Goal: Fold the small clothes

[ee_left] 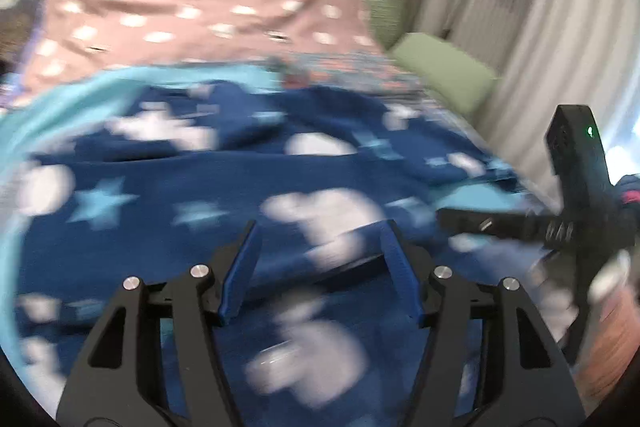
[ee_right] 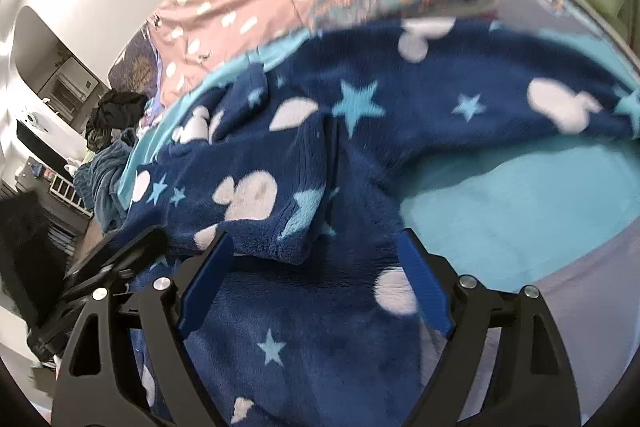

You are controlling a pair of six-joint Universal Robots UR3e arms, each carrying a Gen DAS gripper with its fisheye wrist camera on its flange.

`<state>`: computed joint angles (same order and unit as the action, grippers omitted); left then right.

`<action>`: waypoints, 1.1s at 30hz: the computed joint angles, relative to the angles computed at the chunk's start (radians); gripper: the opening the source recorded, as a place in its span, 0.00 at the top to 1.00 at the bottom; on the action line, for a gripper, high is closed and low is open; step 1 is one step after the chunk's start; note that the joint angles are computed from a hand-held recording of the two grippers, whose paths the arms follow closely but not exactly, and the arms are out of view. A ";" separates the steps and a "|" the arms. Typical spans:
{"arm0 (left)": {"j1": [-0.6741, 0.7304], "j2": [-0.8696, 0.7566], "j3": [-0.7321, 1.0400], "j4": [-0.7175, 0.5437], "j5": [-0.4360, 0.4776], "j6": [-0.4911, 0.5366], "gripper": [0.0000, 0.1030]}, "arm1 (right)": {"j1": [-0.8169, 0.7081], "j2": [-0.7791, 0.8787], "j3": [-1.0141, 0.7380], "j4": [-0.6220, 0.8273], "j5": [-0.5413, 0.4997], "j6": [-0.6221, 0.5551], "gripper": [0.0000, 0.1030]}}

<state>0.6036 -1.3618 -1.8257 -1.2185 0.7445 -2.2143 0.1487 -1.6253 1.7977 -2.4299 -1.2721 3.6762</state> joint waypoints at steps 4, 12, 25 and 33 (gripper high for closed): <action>0.223 0.034 -0.068 0.128 0.061 0.035 0.37 | 0.015 0.101 -0.083 0.004 -0.024 0.005 0.14; 0.393 -0.038 -0.107 0.260 0.163 0.125 0.35 | 0.117 0.334 -0.414 0.172 -0.253 0.064 0.22; 0.253 -0.200 -0.059 0.540 0.313 -0.081 0.35 | 0.166 0.263 -0.454 0.346 -0.335 0.133 0.60; 0.234 -0.229 -0.029 0.533 0.340 -0.107 0.35 | 0.166 0.324 -0.510 0.324 -0.290 0.050 0.43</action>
<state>0.8379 -1.5908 -1.8549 -0.6854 1.0845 -2.3209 0.3150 -1.3008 1.2875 -2.1056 -1.5618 3.7265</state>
